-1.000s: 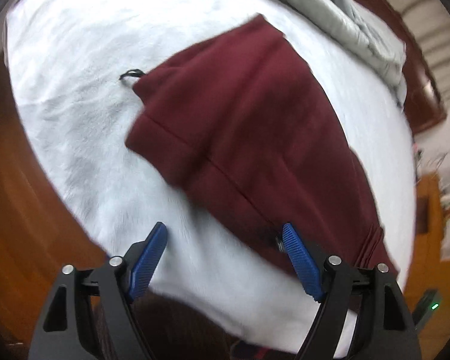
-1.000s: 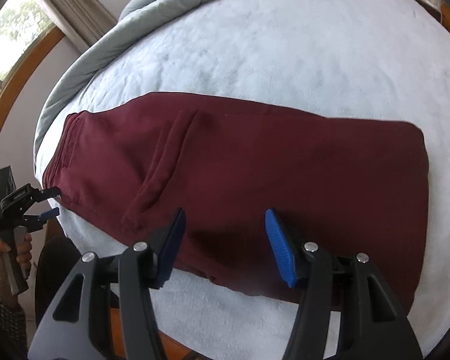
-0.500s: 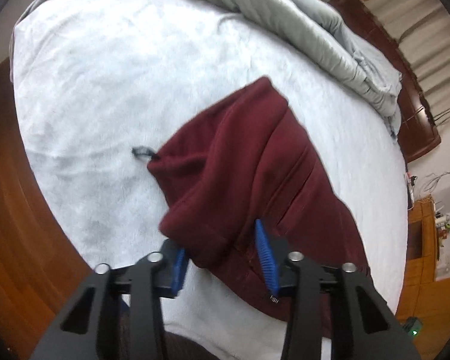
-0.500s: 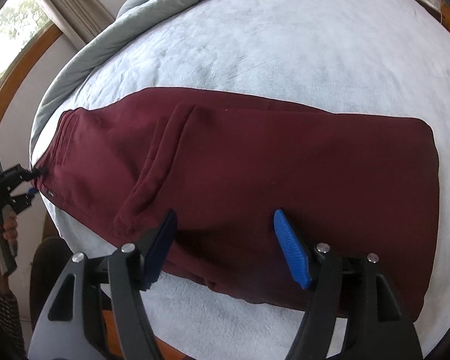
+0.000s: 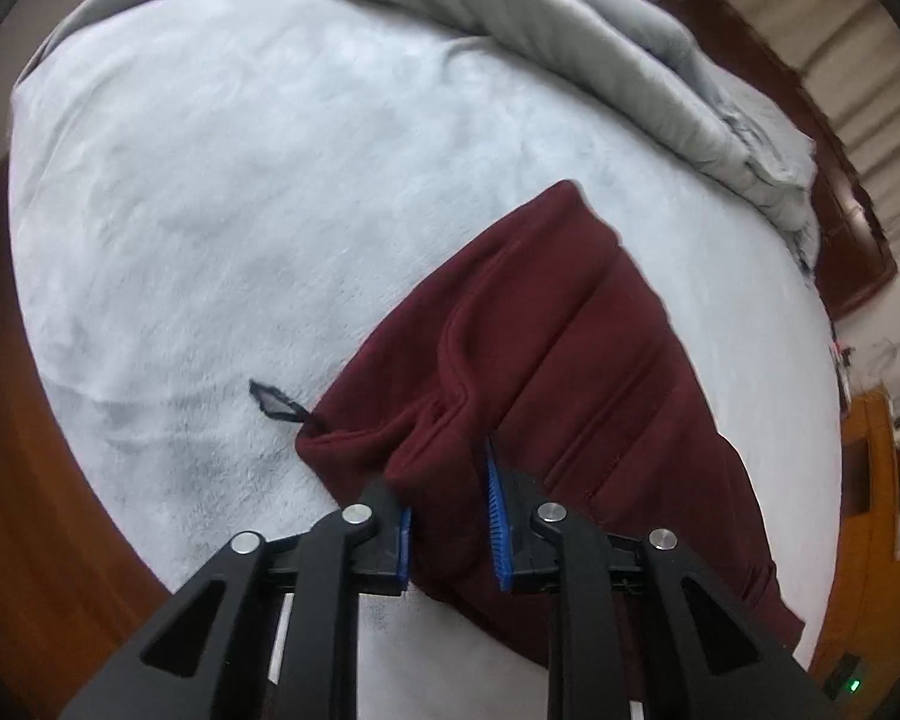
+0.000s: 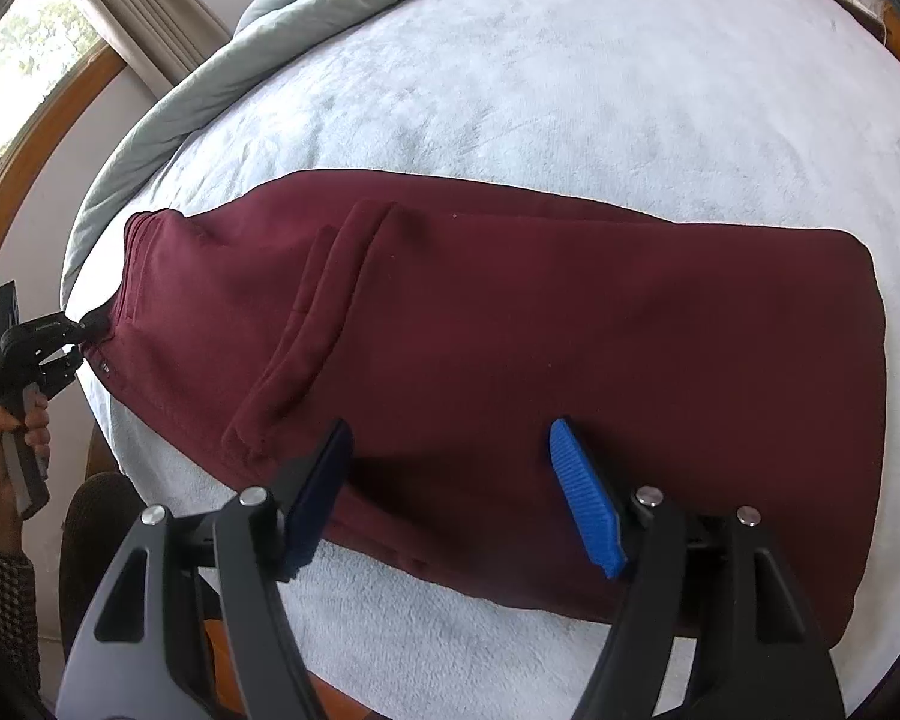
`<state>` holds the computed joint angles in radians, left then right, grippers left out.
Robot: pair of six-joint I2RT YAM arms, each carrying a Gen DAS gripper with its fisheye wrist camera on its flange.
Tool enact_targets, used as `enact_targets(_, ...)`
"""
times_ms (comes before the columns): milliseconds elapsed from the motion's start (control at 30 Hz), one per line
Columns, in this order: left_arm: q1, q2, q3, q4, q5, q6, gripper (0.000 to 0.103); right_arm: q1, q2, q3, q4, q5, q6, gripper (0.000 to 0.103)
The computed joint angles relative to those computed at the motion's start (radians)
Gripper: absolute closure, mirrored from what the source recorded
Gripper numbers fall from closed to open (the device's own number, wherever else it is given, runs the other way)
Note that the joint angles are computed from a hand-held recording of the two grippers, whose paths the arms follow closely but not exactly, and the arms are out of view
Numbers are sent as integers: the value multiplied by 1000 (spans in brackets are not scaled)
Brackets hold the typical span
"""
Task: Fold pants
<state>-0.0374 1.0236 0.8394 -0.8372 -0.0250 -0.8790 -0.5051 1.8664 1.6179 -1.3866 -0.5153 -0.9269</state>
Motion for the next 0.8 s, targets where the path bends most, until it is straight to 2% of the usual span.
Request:
enact_targets(67,-31,-8,30,-36,-16,-4,75,1,7,8,-8,-2,1,31)
enact_targets(133,-64,-40,49,-78,-19,-17,44,1,12,12,-15,-8,4,30)
enact_targets(167,-93,-35,76,-118,-44,-36,33,1,6,5,-9,-8,2,30)
enact_targets(200,-120,-26,98,-156,-74,-62,15,2,0,-4,-2,-8,-2,29)
enact_targets(233,-148,-39,106,-188,-102,-99,15,1,-7,-14,4,-9,-7,29)
enact_targets(300,-176,-60,97,-199,-100,-135,15,1,-11,-19,8,-10,-9,29)
enact_targets(400,-157,-64,45,-185,-62,-154,16,-2,-2,-11,-3,-18,-9,29)
enact_targets(433,-137,-51,30,-156,-42,-147,21,-3,-1,-10,-6,-20,-10,29)
enact_targets(567,-56,-55,-46,-40,22,-106,29,-9,9,-2,-17,-31,-18,29)
enact_targets(667,-51,-56,-47,0,2,-100,45,-8,9,-4,-12,-30,-22,29)
enact_targets(700,-57,-71,-41,14,-5,-102,58,-8,5,-10,-6,-29,-24,29)
enact_targets(733,-58,-91,-44,36,-2,-99,64,-8,3,-13,-4,-29,-24,29)
enact_targets(800,-79,-160,-56,108,-1,-85,64,-10,1,-18,-1,-32,-26,28)
